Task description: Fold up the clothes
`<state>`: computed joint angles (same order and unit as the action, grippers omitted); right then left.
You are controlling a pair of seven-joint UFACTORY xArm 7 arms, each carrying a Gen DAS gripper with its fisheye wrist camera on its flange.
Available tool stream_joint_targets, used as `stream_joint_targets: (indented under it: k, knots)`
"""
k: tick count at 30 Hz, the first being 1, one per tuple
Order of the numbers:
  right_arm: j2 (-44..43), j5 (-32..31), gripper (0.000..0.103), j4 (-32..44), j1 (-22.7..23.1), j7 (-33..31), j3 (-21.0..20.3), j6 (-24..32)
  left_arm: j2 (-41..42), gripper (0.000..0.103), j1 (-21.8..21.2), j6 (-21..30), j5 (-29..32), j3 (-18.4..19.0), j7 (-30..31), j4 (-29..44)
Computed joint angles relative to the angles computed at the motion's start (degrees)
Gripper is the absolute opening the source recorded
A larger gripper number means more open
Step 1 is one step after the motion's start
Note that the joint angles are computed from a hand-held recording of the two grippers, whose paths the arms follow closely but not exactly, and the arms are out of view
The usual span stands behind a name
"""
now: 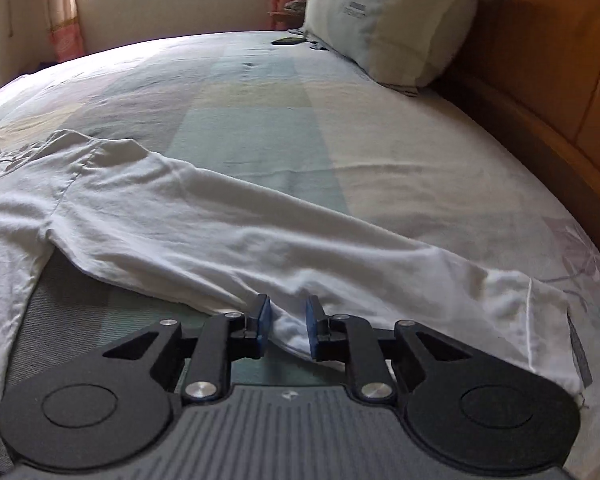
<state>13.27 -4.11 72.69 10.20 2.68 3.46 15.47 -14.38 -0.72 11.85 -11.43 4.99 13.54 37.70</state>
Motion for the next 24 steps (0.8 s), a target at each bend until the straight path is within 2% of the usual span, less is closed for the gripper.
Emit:
stream_joint_targets:
  k: [1,3,4,6,8,9,10,12,14,17,18,19,20,24]
  knots:
    - [-1.5,-1.4,0.023,-1.9,0.5,3.5,-2.0,-0.1,0.0,0.103,0.1,0.1,0.1,-0.1,-0.2,0.1]
    - [-3.8,-4.5,0.024,-4.2,-0.1,7.3,-2.7,-0.7,0.0,0.103,0.4,0.2,0.5,-0.4,-0.6,0.1]
    - [-4.8,-4.6,0.025,-5.3,0.4,7.6,-3.8,-1.0,0.0,0.103,0.5,0.2,0.7,-0.6,-0.9,0.1]
    - [-5.8,-1.0,0.026,-6.6,-1.9,0.9,-0.3,-3.7,0.1,0.103,0.8,0.2,1.1,-0.8,-1.6,0.2]
    - [-6.1,5.7,0.032,-7.0,-3.7,-10.3,3.7,-5.7,0.0,0.103,0.8,0.3,1.4,-0.8,-1.8,0.2]
    - [-5.5,6.3,0.041,-6.2,-3.4,-14.4,4.7,-5.5,0.0,0.103,0.8,0.4,1.4,-0.8,-1.9,0.2]
    - [-4.5,4.4,0.044,-5.1,-2.2,-16.2,4.4,-5.0,0.0,0.103,0.8,0.5,1.4,-0.8,-1.9,0.2]
    - [-2.1,-1.8,0.044,-2.5,1.0,-17.5,2.8,-3.4,0.0,0.103,0.7,0.6,1.5,-0.7,-2.0,0.3]
    - [0.0,-5.4,0.043,-0.3,2.6,-19.2,1.9,-1.7,0.0,0.103,0.7,0.7,1.5,-0.7,-1.9,0.3]
    - [1.5,-4.2,0.036,1.5,2.0,-25.1,3.3,-0.6,0.0,0.103,0.5,0.2,1.2,-0.5,-1.6,0.1]
    - [1.9,-2.6,0.029,2.4,1.5,-26.8,4.0,0.5,0.0,0.103,0.4,0.0,1.1,-0.4,-1.5,0.0]
    - [2.2,-1.8,0.011,3.3,1.6,-27.2,3.9,1.6,0.0,0.103,0.3,-0.1,0.9,-0.3,-1.3,-0.1]
    - [2.3,-1.8,0.003,4.1,2.1,-26.7,3.4,3.5,0.0,0.103,0.2,-0.2,0.8,-0.2,-1.1,-0.1]
    - [0.7,5.9,0.0,6.4,-0.3,-34.1,5.7,13.1,0.0,0.103,-0.3,-0.6,0.0,0.2,-0.2,-0.3]
